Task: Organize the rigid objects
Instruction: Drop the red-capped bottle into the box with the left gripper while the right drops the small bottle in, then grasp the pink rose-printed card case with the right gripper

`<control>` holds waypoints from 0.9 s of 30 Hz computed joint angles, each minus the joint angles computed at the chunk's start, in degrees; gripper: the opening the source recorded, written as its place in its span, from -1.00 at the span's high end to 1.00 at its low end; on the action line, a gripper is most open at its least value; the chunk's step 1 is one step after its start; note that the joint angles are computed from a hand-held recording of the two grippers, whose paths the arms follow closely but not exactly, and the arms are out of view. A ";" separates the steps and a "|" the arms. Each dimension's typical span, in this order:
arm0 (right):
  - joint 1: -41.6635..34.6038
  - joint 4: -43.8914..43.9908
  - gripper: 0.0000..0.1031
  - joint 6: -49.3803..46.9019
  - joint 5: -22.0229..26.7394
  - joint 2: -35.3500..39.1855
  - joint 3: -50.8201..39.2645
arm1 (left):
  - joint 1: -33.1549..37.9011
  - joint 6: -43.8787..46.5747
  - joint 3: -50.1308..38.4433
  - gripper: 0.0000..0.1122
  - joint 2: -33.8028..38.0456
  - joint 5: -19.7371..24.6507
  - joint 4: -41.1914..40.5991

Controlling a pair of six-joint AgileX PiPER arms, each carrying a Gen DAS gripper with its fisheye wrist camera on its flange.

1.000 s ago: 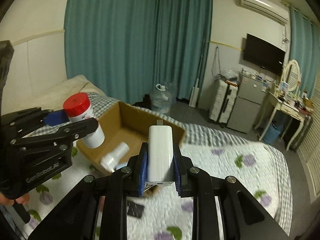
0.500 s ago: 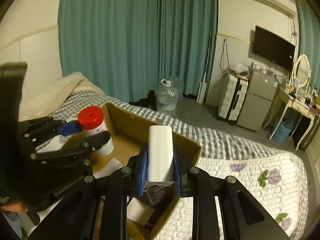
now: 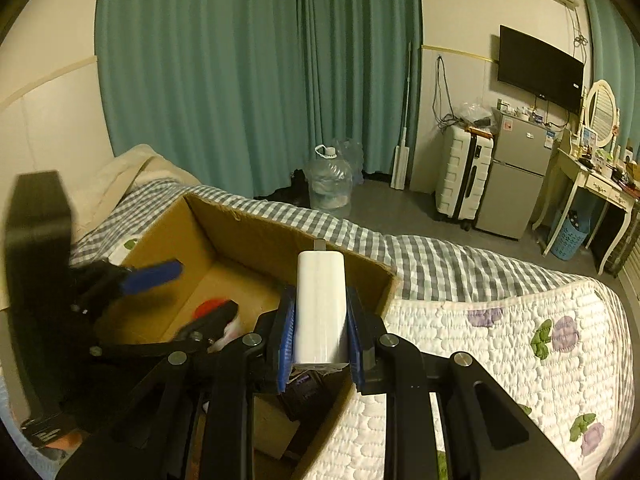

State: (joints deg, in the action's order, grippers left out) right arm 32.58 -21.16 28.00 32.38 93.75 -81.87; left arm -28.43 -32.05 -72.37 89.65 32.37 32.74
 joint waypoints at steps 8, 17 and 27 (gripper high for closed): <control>-0.72 3.40 0.58 -5.63 1.84 6.22 -5.73 | 0.49 -2.27 2.06 -0.15 -3.02 0.90 1.23; -2.08 4.30 -0.51 -3.40 -3.74 2.44 -0.22 | -3.16 -6.65 4.45 -0.19 -9.34 5.65 6.57; 6.79 -8.02 -0.75 7.21 7.98 -15.14 5.76 | -10.69 -12.05 6.40 -0.31 -22.91 17.77 10.74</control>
State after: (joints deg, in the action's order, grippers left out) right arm 39.37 -29.18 35.22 40.36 78.62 -76.12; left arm -39.12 -44.10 -65.97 66.74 50.13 43.48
